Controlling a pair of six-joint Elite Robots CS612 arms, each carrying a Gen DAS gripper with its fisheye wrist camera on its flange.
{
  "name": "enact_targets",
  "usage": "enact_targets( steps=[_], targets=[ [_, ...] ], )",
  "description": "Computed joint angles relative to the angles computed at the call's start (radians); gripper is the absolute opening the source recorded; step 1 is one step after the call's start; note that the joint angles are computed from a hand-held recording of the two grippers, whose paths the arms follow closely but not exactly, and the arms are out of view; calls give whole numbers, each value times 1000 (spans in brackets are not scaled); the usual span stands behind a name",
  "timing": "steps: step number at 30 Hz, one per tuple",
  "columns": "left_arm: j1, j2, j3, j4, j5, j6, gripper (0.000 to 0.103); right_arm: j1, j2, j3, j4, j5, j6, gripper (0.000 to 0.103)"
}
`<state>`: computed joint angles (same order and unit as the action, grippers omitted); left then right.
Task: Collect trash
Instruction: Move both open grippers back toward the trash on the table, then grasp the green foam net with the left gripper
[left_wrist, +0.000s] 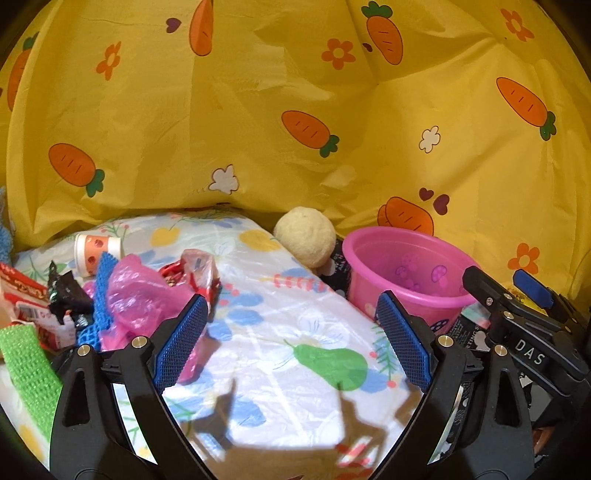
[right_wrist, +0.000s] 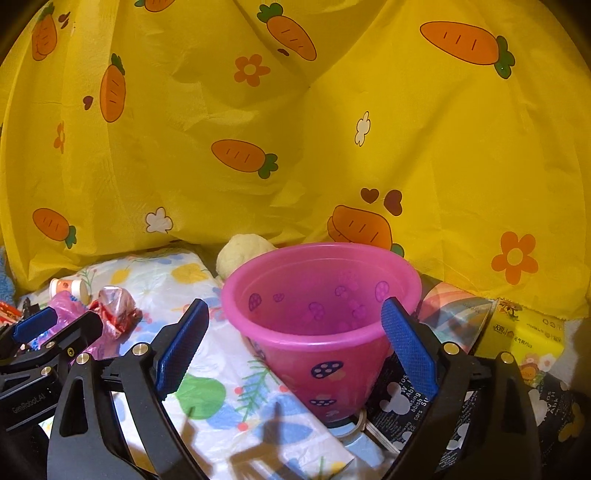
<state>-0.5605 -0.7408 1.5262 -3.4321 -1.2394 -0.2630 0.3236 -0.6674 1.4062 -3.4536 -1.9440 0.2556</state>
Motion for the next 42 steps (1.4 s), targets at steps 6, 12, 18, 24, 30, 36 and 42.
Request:
enact_targets(
  steps=[6, 12, 18, 24, 30, 36, 42],
  targets=[
    [-8, -35, 99, -35, 125, -29, 91, 24, -8, 34, -56, 37, -11, 95],
    [-13, -55, 172, -67, 250, -52, 91, 43, -7, 49, -68, 73, -2, 95],
    [2, -80, 239, -63, 292, -122, 91, 59, -2, 51, -57, 121, 3, 95],
    [23, -101, 292, -42, 320, -187, 91, 76, 9, 36, -59, 172, -20, 95],
    [53, -112, 310, -36, 278, -232, 84, 91, 27, 0, -30, 223, -45, 95],
    [82, -116, 287, 46, 157, -259, 67, 104, 43, -35, -2, 248, -67, 95],
    [99, -118, 265, 113, 94, -269, 47, 108, 52, -59, 21, 270, -82, 95]
  ],
)
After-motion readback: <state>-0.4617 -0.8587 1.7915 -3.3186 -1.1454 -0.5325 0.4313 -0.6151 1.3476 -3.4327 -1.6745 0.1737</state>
